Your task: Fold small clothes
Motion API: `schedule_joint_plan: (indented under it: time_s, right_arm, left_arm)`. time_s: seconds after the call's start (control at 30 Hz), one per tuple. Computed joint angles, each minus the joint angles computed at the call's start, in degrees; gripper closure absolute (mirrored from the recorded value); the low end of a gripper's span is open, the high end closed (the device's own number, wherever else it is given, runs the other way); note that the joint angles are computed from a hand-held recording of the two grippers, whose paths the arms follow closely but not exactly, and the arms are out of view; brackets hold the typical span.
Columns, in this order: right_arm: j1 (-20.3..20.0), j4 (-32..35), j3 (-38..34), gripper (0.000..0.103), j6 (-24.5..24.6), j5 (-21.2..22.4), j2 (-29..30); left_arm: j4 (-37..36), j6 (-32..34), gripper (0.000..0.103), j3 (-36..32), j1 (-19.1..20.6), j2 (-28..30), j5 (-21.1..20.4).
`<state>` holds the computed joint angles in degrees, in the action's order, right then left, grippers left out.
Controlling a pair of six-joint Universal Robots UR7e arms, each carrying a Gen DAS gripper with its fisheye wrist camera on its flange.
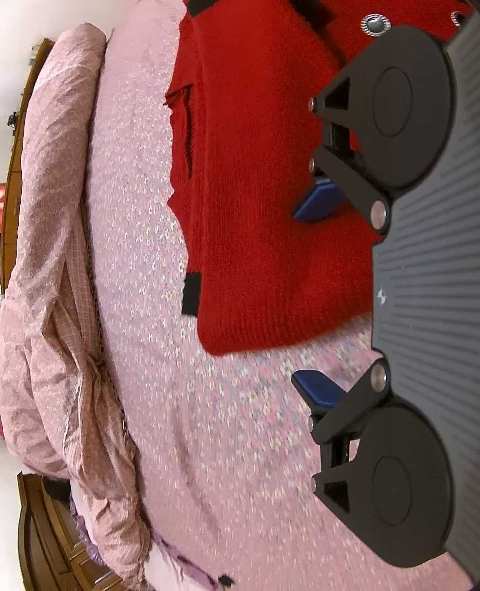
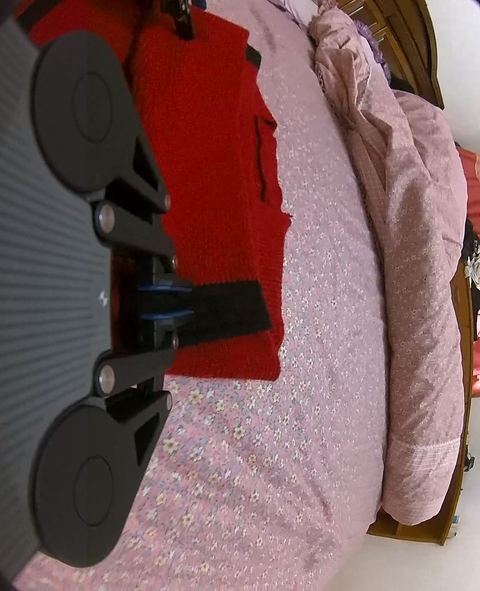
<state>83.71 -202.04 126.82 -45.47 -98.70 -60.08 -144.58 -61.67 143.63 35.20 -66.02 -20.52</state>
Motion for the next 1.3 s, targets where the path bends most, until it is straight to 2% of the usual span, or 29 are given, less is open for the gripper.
schedule_joint_plan:
  time_s: [0.1, 0.13, 0.17, 0.2, 0.23, 0.27, 0.37, 0.5, 0.63, 0.83, 0.9, 1.0, 1.07, 1.2, 1.3]
  right_arm:
    - [0.27, -0.46, 2.1, 0.089, -0.15, -0.35, -2.05]
    - [0.2, -0.98, 3.14, 0.084, -0.48, -0.28, -2.92]
    - [0.04, -1.17, 4.27, 0.07, -0.69, -0.1, -4.03]
    - [-0.15, -1.21, 5.17, 0.061, -0.61, 0.05, -4.9]
    - [-0.51, -1.51, 6.3, 0.047, -0.39, 0.36, -5.86]
    - [-1.15, -2.23, 7.74, 0.041, -0.32, 1.06, -6.99]
    - [-2.7, -3.15, 11.32, 0.04, -0.89, 1.67, -9.71]
    - [-4.21, -1.65, 14.98, 0.04, -1.5, 1.22, -12.86]
    - [-5.4, -4.95, 18.57, 0.04, -2.55, 1.38, -14.13]
    - [-7.06, -7.6, 22.88, 0.04, -3.02, 3.06, -15.39]
    - [-6.46, -12.48, 24.3, 0.04, -4.66, 1.94, -13.19]
    - [-5.51, -24.52, 26.82, 0.04, -9.72, 0.08, -6.86]
    - [-5.31, -29.78, 28.19, 0.04, -12.76, -0.68, -3.46]
    - [-5.28, -35.9, 29.5, 0.04, -16.33, -2.96, 0.29]
    - [-6.01, -38.8, 30.14, 0.04, -18.51, -4.06, 0.53]
  left_arm:
    - [13.25, -9.32, 0.012, -0.31, -2.62, -4.34, -1.48]
    - [16.27, -11.67, 0.012, -0.04, -3.74, -5.79, -2.17]
    - [19.27, -13.99, 0.012, 0.18, -4.82, -7.11, -2.87]
    - [22.29, -16.37, 0.012, 0.43, -5.99, -8.35, -3.61]
    - [26.17, -19.43, 0.012, 0.58, -7.4, -9.56, -4.5]
    - [29.55, -22.12, 0.012, 0.67, -8.65, -10.48, -5.37]
    - [37.71, -29.52, 0.012, 1.34, -12.67, -12.94, -8.81]
    - [44.55, -36.99, 0.012, 3.11, -18.1, -16.18, -14.74]
    - [49.92, -43.78, 0.012, 4.84, -23.73, -18.85, -21.24]
    - [51.09, -50.49, 0.012, 7.91, -32.48, -20.82, -29.21]
    - [49.66, -50.92, 0.012, 8.61, -34.4, -20.29, -30.94]
    - [46.46, -51.66, 0.012, 9.84, -37.14, -19.38, -33.23]
    - [43.38, -51.39, 0.012, 11.08, -38.69, -19.62, -34.55]
    - [39.76, -50.84, 0.012, 12.19, -40.03, -18.41, -36.43]
    - [38.54, -51.64, 0.012, 13.09, -40.66, -18.75, -37.42]
